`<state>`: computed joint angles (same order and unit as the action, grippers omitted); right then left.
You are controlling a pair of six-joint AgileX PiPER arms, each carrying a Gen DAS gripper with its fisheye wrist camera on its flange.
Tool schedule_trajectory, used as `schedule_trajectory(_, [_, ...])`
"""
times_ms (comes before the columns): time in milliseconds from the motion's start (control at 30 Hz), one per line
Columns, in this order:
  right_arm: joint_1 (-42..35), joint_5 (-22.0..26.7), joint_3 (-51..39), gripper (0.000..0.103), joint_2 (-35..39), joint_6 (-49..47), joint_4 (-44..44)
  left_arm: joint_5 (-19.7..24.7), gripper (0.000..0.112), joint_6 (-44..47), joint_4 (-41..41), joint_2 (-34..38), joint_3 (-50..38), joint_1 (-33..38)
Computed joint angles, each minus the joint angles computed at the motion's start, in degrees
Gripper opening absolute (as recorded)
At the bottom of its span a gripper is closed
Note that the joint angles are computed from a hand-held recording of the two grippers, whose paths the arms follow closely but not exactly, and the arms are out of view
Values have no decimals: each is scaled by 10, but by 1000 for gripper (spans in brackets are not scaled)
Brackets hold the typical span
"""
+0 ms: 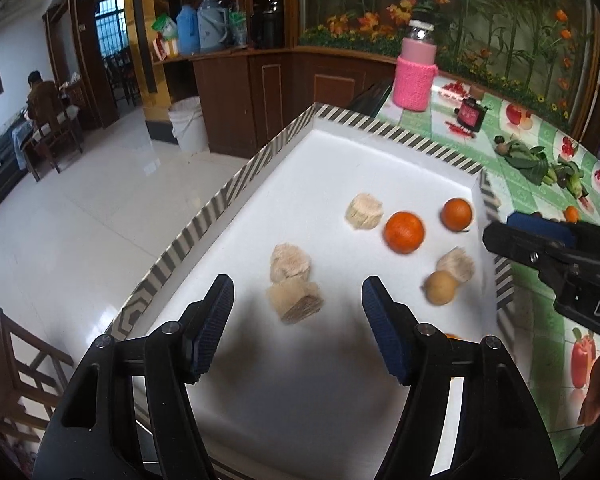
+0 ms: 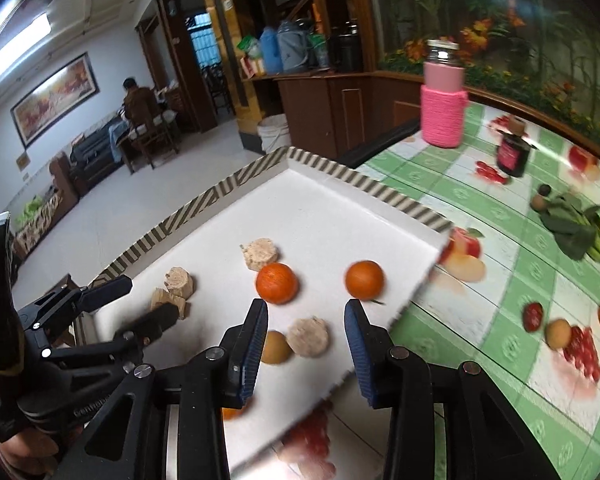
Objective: Organize fruits
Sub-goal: 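Open both tools to release the orange and cake into the tray, then move both open tools back over the tablecloth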
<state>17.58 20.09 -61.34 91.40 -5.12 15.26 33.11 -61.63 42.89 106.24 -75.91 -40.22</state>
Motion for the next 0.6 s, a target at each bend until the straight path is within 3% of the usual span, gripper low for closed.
schedule_trajectory(500, [-77,-29,139,38,-136,14,-5,29,67,-11,34,36,-78,-82])
schedule_trajectory(600, [-103,-25,161,38,-158,-7,11,23,67,-48,75,39,-83,-105])
